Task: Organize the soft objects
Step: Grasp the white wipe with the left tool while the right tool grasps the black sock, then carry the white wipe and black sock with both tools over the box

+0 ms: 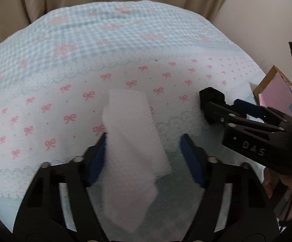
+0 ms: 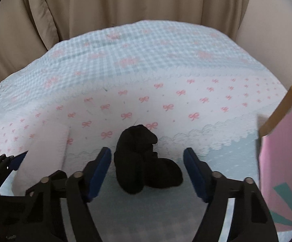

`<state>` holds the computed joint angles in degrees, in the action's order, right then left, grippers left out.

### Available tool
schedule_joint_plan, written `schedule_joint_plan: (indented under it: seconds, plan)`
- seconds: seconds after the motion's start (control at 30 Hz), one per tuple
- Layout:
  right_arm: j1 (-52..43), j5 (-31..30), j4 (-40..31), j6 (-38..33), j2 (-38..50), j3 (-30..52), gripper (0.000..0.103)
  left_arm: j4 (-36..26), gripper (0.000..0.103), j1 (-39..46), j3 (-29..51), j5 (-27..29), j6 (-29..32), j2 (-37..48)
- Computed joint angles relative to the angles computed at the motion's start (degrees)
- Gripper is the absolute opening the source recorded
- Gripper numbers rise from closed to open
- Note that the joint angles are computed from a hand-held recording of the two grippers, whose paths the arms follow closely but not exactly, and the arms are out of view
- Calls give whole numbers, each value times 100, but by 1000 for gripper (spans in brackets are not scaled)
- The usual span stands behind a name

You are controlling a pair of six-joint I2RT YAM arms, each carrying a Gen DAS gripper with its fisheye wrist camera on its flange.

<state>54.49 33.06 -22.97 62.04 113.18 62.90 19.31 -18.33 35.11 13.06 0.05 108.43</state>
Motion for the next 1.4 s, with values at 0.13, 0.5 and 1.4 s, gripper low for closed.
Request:
schedule_joint_plan:
  seconds: [0.13, 0.5, 1.4]
  plan:
    - [-75, -166, 281, -58, 146, -24, 53, -8, 47, 35, 55, -48, -23, 57]
    - [52, -345, 171, -118, 117, 145, 25, -486, 12, 330, 85, 145, 0, -217]
    - [1855, 1194, -5673, 2667, -2211, 2638, 25, -5716, 11, -552, 2118, -194, -663, -4492]
